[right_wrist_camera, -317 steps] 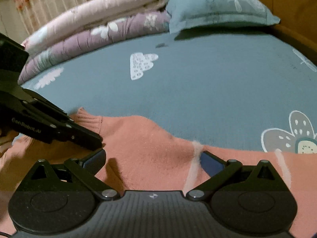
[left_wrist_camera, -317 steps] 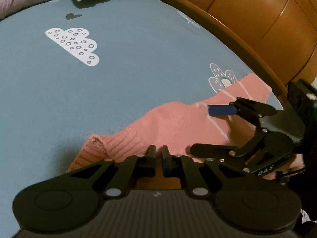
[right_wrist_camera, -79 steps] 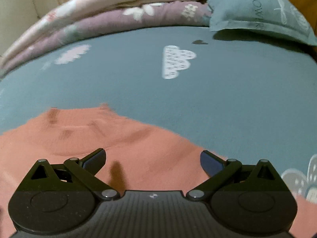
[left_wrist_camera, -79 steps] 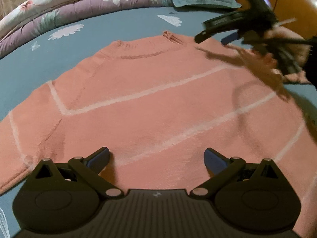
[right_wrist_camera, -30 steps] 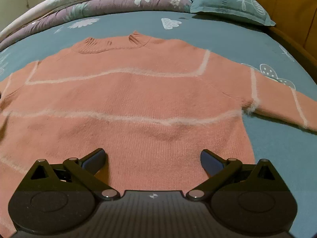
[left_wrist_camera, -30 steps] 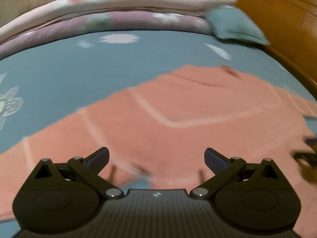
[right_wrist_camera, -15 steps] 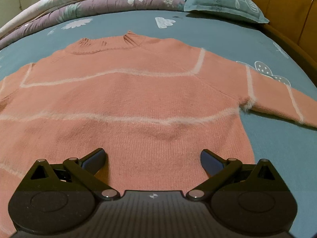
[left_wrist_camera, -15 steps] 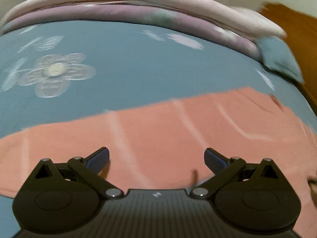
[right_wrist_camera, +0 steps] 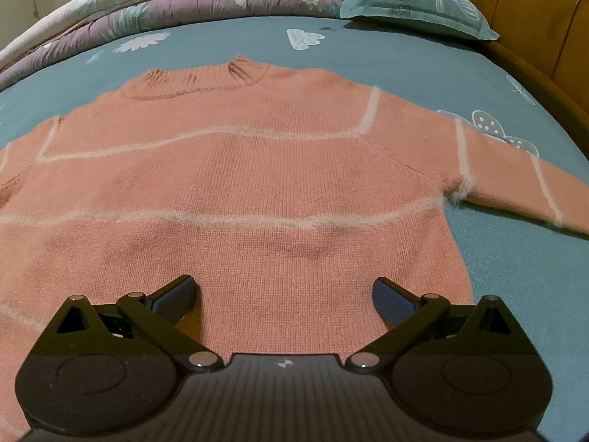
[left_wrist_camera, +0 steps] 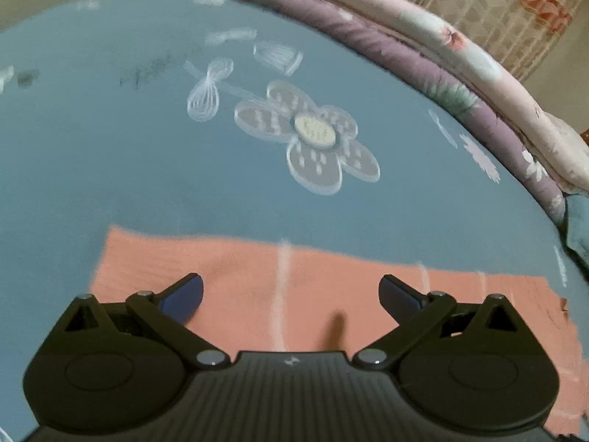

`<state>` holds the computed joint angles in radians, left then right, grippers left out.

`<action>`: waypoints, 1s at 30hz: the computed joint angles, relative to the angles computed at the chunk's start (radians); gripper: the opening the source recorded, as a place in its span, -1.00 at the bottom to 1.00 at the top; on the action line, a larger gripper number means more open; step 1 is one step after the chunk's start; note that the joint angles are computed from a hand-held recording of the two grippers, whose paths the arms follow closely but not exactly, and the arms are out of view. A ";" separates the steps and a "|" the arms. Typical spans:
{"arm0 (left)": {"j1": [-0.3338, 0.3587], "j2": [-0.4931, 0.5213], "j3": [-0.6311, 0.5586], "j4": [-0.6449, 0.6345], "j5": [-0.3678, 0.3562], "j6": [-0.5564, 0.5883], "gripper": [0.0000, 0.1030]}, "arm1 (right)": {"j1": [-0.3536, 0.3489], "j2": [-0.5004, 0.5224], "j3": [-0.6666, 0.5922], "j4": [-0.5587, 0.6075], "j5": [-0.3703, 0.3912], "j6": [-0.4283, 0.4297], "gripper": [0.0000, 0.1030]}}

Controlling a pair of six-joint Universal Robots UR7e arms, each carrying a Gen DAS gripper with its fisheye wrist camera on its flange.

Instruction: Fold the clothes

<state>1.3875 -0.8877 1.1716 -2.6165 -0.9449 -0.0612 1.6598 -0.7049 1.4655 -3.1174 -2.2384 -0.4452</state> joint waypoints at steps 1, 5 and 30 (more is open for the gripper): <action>0.002 0.009 -0.019 0.012 -0.002 0.005 0.97 | 0.001 0.000 0.000 0.000 -0.001 0.000 1.00; 0.011 0.053 -0.078 0.084 0.073 -0.021 0.94 | 0.000 -0.003 0.005 -0.002 0.000 -0.001 1.00; -0.267 0.256 0.016 0.243 -0.276 0.459 0.97 | -0.049 -0.048 0.053 -0.061 0.141 -0.090 1.00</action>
